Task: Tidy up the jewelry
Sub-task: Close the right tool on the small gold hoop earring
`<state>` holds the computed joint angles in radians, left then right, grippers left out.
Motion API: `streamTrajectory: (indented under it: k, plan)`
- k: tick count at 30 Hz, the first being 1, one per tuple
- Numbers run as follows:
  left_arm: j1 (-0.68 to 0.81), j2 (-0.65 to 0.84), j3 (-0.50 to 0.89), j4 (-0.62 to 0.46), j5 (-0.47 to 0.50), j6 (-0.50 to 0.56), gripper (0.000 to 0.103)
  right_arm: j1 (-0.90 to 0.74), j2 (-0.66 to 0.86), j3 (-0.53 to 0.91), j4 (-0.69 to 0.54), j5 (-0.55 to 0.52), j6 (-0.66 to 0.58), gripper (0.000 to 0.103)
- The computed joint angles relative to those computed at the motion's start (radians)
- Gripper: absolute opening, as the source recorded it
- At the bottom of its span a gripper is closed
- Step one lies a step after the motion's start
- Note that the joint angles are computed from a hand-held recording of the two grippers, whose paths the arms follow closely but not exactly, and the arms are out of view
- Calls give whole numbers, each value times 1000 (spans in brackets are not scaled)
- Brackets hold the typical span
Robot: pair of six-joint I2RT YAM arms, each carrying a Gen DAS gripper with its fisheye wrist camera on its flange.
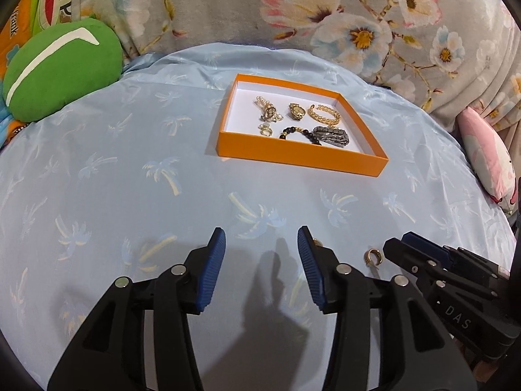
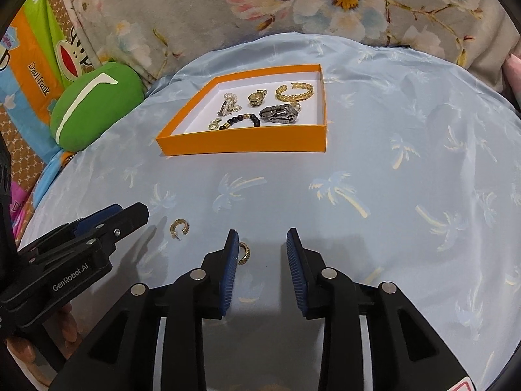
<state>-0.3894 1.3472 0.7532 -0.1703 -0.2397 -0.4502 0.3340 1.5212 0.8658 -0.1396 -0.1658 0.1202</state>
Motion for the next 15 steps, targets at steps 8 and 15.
streamTrajectory:
  k: [8, 15]
  plan:
    - [4, 0, 0, -11, 6, -8, 44, 46, 29, 32, -39, 15, -10, 31]
    - [4, 6, 5, -14, 12, -2, 44, 43, 44, 46, -58, 21, -1, 15]
